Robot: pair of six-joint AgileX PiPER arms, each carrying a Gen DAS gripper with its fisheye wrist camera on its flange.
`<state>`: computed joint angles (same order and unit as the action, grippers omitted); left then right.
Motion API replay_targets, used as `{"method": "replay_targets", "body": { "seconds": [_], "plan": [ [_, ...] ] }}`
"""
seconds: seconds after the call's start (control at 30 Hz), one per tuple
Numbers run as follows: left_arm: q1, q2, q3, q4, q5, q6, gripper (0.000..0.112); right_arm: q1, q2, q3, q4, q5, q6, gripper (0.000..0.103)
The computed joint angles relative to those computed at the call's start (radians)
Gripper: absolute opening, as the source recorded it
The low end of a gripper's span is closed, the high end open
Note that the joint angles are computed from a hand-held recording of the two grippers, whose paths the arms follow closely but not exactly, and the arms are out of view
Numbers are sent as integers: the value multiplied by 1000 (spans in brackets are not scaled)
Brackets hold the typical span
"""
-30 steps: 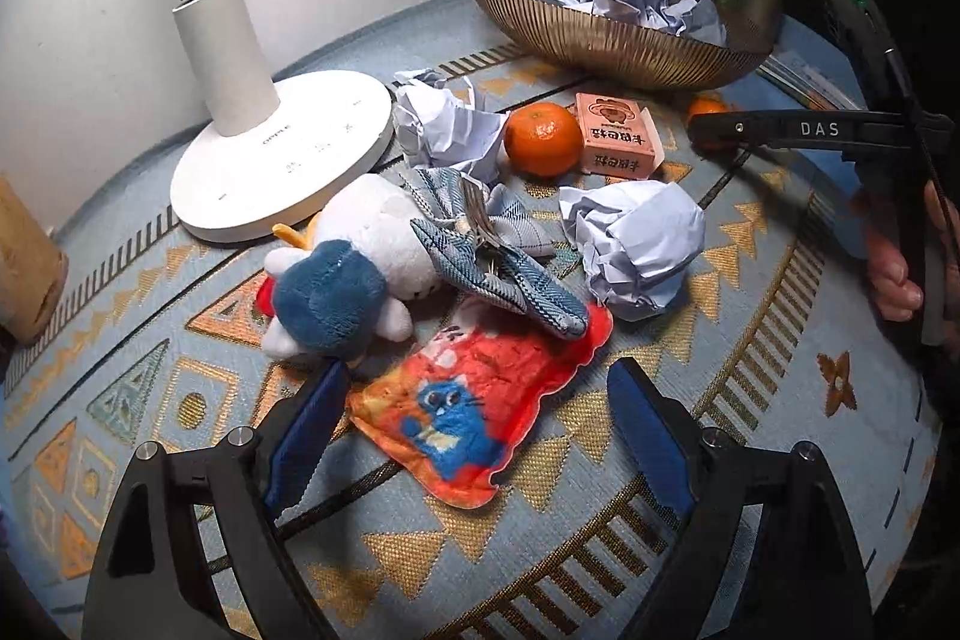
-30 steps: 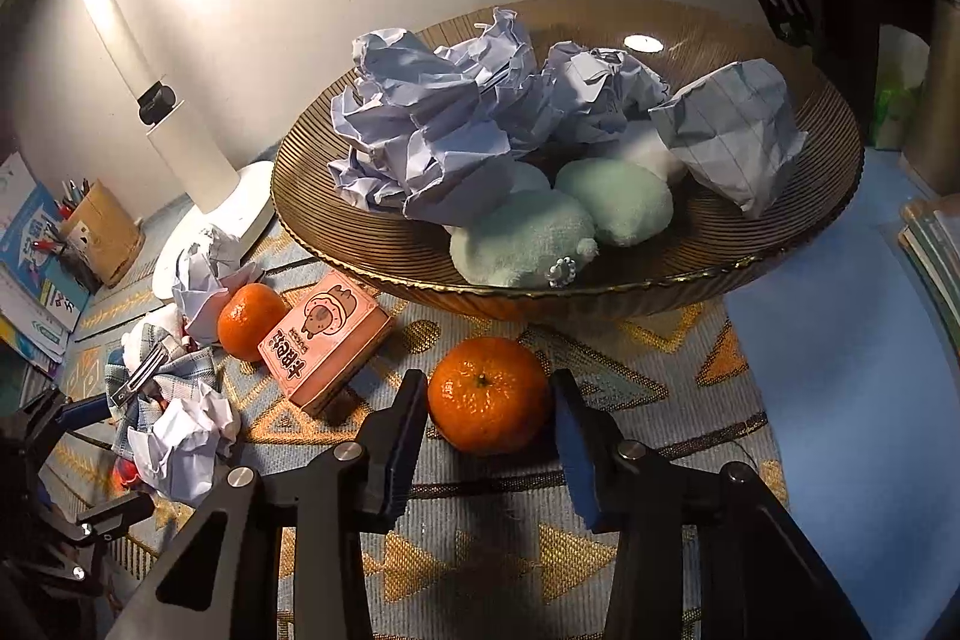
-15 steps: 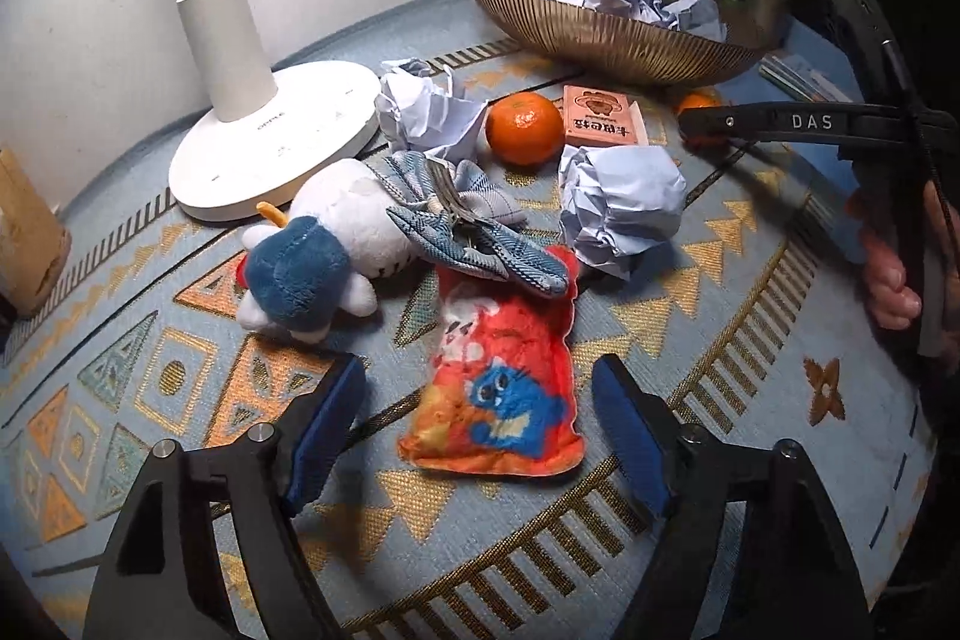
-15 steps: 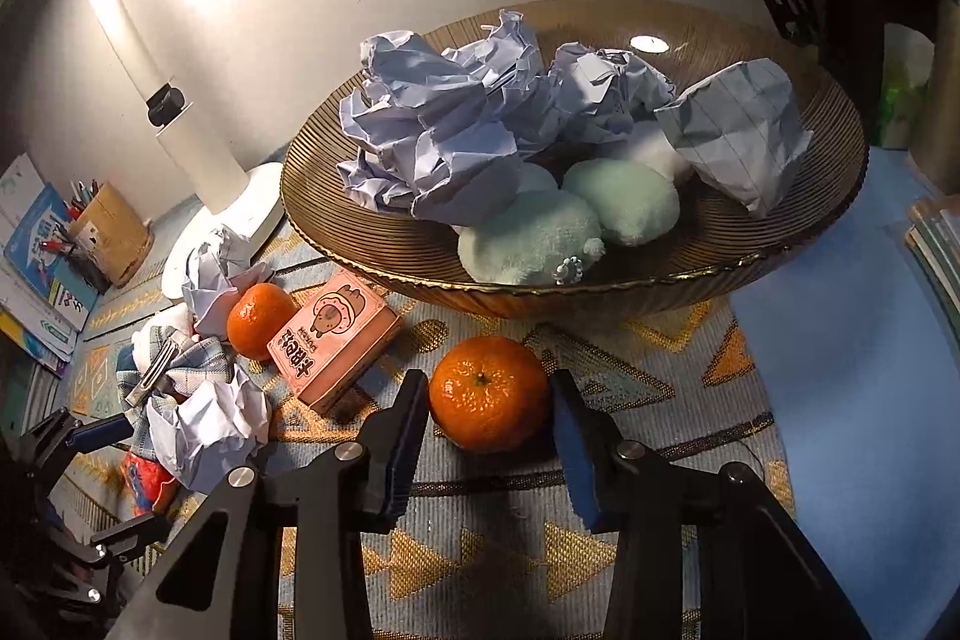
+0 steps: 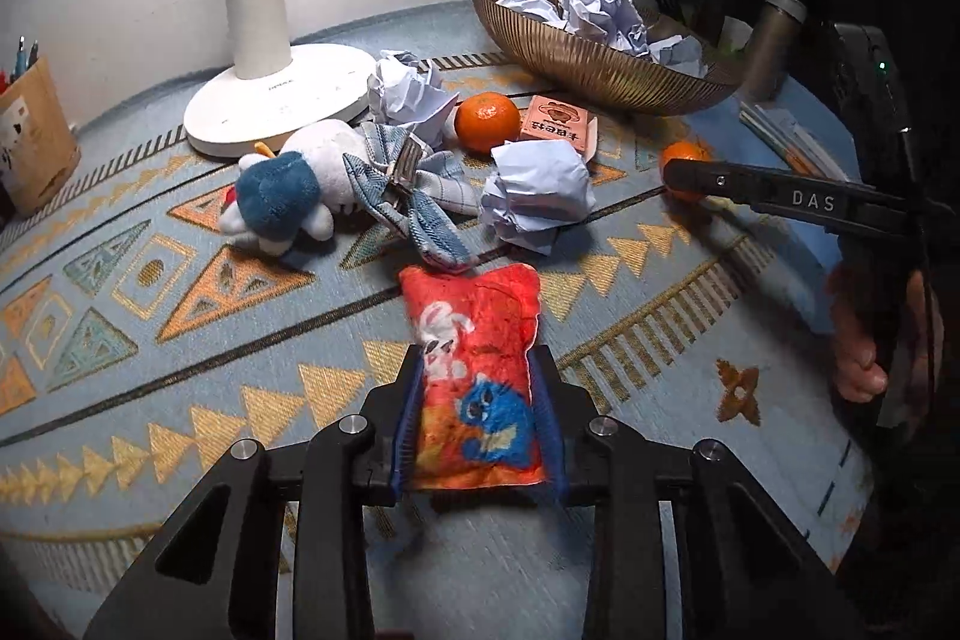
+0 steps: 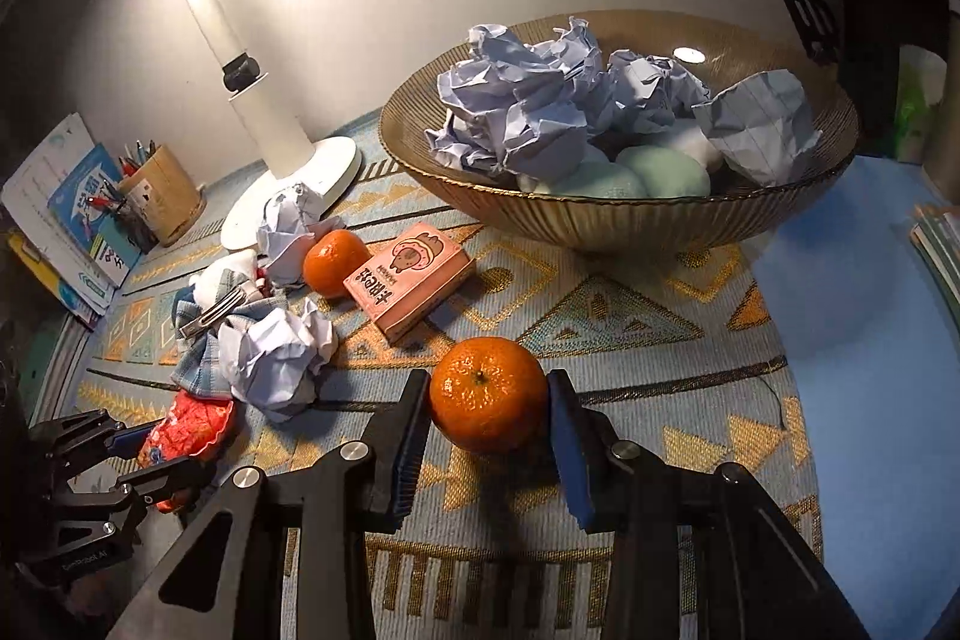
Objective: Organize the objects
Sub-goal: 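Grasp the red snack bag with the left gripper while the right grasps the mandarin, then carry the snack bag and mandarin into the glass bowl and open both grippers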
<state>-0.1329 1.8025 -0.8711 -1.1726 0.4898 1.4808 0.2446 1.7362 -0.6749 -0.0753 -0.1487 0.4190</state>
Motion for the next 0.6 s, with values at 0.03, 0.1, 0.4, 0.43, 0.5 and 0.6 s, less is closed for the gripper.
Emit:
{"method": "replay_targets", "body": {
  "seconds": [0.03, 0.1, 0.4, 0.43, 0.5, 0.6],
  "plan": [
    [25, -10, 26, -50, 40, 43, 30, 6, -19, 28, -38, -14, 28, 37],
    [56, -34, 73, -123, 83, 99, 30, 30, -35, 53, -55, -25, 36, 37],
    [-37, -150, 85, -258, 60, 52, 30, 108, -178, 114, -3, -4, -8, 37],
    [-60, -155, 62, -254, 41, 25, 30, 112, -194, 106, 47, 6, -56, 37],
    [-100, -151, -2, -230, 13, -38, 30, 108, -226, 91, 153, 27, -164, 37],
    [-174, -102, -150, -110, -51, -203, 30, 61, -273, 64, 299, 69, -322, 37]
  ]
}}
